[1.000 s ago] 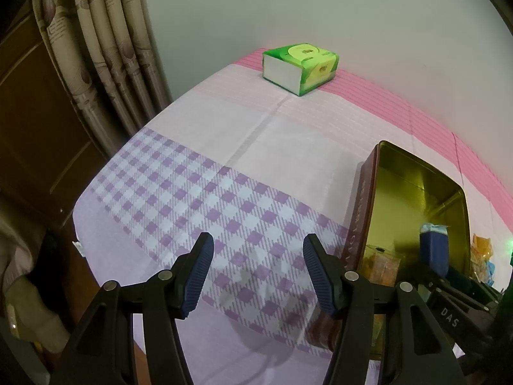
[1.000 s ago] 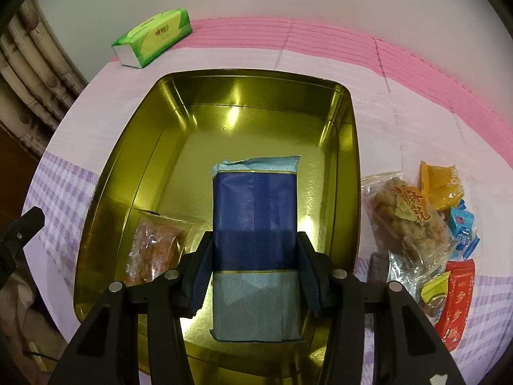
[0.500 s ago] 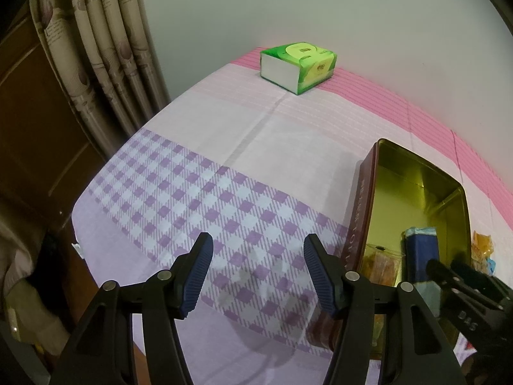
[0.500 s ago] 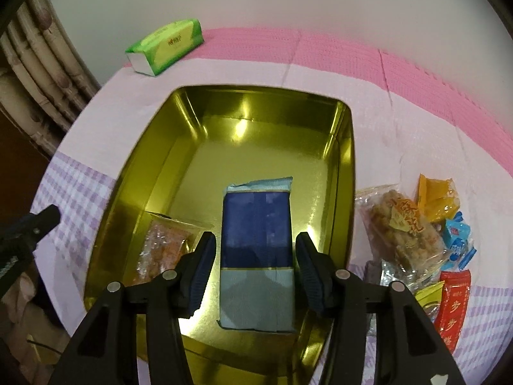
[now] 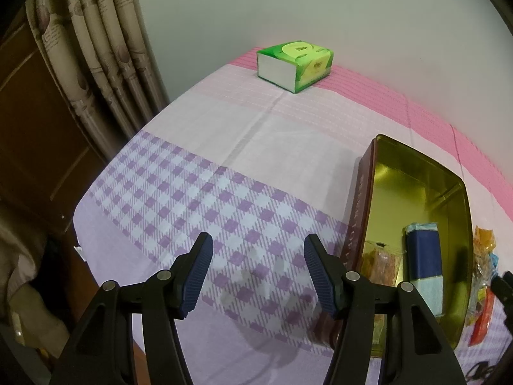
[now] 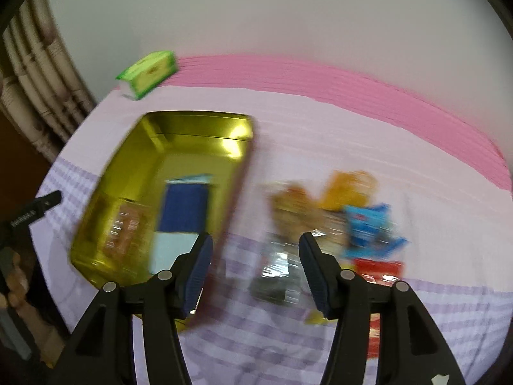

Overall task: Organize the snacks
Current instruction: 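Move the right gripper to the red gold-lettered packet and grasp it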

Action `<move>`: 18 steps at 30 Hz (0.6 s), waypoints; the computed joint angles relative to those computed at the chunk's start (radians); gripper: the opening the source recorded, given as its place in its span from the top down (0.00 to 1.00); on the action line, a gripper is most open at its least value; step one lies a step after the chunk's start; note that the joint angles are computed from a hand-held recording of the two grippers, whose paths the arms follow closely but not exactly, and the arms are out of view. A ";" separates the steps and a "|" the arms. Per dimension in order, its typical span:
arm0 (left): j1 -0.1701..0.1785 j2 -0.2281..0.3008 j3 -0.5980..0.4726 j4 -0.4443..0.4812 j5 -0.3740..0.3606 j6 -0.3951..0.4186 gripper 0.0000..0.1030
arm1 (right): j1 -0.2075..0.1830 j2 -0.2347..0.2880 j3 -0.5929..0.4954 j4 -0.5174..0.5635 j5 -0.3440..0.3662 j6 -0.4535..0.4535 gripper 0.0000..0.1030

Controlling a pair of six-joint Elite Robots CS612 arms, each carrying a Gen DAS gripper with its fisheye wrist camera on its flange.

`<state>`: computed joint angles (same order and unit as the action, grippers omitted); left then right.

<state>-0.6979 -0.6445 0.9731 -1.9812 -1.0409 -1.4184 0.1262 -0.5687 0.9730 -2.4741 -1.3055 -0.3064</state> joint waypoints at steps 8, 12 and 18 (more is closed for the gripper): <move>-0.004 0.009 -0.019 0.022 0.010 0.030 0.42 | -0.052 0.017 -0.007 0.037 -0.086 0.030 0.46; -0.005 0.021 -0.041 0.036 0.012 0.054 0.42 | -0.066 0.021 0.001 0.049 -0.097 0.048 0.46; -0.007 0.032 -0.062 0.063 0.021 0.073 0.42 | -0.072 0.021 0.013 0.081 -0.078 0.031 0.46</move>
